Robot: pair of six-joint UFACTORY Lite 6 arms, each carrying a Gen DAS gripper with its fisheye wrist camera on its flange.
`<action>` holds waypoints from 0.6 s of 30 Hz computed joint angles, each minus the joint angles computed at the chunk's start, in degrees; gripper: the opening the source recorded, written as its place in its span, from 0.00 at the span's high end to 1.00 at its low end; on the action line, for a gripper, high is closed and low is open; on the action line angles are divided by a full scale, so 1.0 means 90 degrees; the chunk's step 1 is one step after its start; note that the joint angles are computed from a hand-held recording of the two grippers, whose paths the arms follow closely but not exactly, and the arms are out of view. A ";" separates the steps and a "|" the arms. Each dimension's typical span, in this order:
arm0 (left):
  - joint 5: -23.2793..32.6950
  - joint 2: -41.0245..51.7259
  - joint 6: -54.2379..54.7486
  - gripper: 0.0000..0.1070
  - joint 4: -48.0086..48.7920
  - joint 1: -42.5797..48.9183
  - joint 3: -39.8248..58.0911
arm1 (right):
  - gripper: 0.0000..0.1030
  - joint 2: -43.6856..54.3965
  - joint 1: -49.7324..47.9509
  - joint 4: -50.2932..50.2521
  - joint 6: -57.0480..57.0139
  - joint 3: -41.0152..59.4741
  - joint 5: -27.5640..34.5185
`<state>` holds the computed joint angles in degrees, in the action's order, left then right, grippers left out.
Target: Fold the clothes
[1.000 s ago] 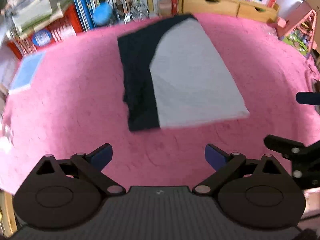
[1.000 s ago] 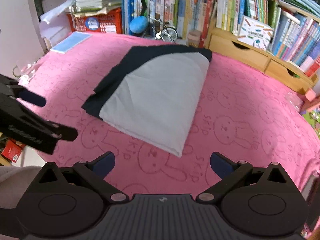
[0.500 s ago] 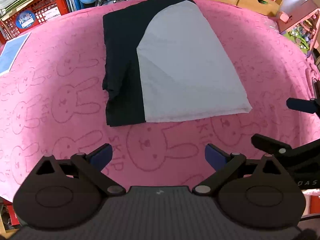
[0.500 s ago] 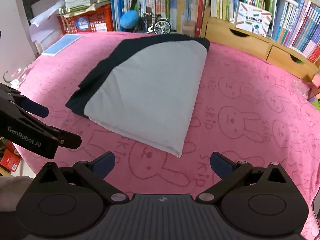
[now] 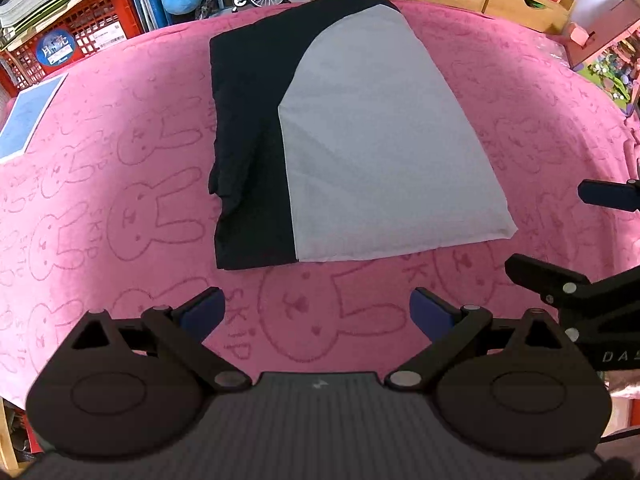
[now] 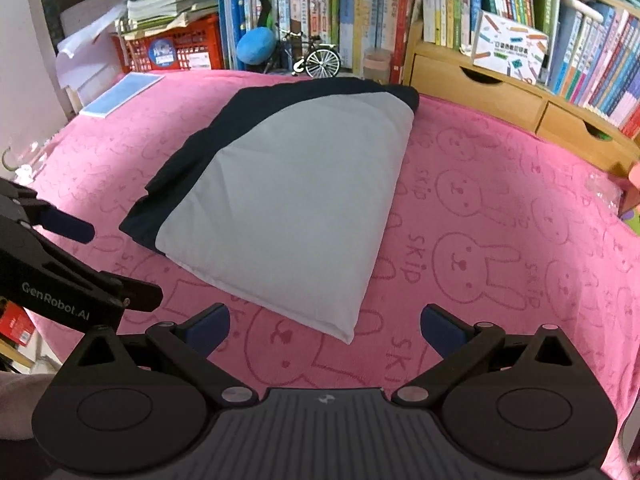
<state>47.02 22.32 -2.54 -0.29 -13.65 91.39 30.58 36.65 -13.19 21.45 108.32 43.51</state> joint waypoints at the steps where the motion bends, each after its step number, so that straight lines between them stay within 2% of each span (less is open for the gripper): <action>1: 0.0020 0.0031 0.0005 0.06 -0.0036 0.0011 0.0041 | 0.00 0.0049 0.0006 0.0005 -0.0055 0.0073 0.0030; 18: 0.0038 0.0360 0.0034 0.04 -0.0120 0.0003 0.0454 | 0.00 0.0500 -0.0133 0.0226 -0.0512 0.0817 0.0415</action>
<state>47.37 25.57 -2.23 -1.37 -13.63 95.47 35.08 35.45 -11.15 16.84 115.67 47.25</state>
